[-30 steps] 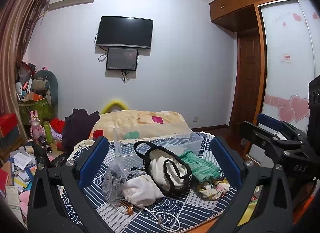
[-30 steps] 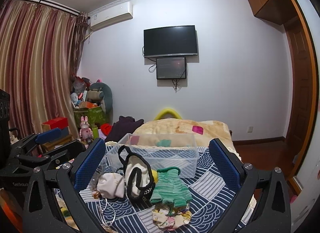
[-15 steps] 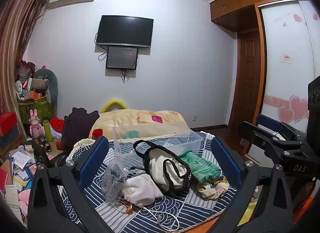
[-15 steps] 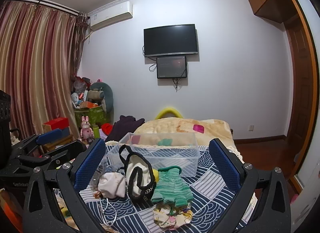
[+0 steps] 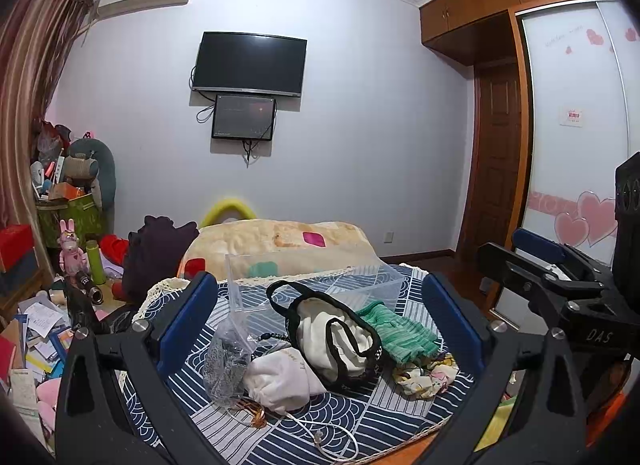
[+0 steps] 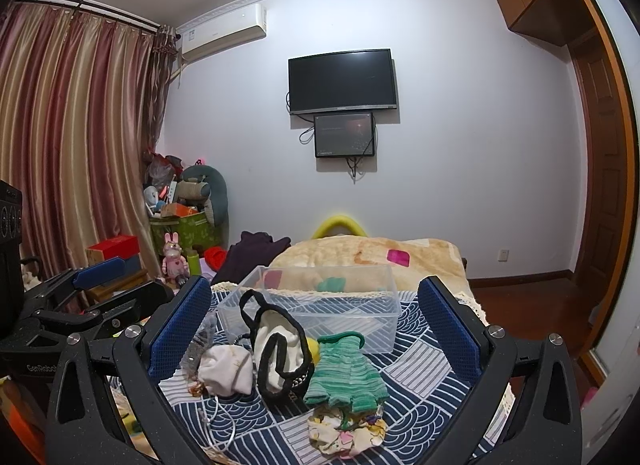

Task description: Organize soft objects

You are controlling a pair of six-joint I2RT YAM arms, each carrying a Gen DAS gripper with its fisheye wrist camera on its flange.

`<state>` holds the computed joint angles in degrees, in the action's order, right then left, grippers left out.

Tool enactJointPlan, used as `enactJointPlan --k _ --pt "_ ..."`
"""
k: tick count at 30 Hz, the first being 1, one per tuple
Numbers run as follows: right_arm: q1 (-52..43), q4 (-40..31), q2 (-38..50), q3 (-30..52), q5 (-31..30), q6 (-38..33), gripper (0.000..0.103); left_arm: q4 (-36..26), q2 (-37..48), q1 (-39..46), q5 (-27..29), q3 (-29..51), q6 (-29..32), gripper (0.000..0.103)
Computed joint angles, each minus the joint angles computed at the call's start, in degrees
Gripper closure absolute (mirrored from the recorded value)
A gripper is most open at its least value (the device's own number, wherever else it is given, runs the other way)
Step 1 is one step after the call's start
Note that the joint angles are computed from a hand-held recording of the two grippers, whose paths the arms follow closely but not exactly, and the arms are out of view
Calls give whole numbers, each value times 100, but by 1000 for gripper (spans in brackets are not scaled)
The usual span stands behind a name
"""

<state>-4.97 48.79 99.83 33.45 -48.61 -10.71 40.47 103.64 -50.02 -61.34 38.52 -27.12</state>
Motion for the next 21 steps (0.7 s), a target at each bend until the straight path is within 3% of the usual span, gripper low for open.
enactJointPlan --k 18,21 --pt "96 100 217 88 174 4 0 460 260 150 22 -58 77 0" --pt "158 -1 367 211 288 -69 0 510 290 293 144 -145 -25 11"
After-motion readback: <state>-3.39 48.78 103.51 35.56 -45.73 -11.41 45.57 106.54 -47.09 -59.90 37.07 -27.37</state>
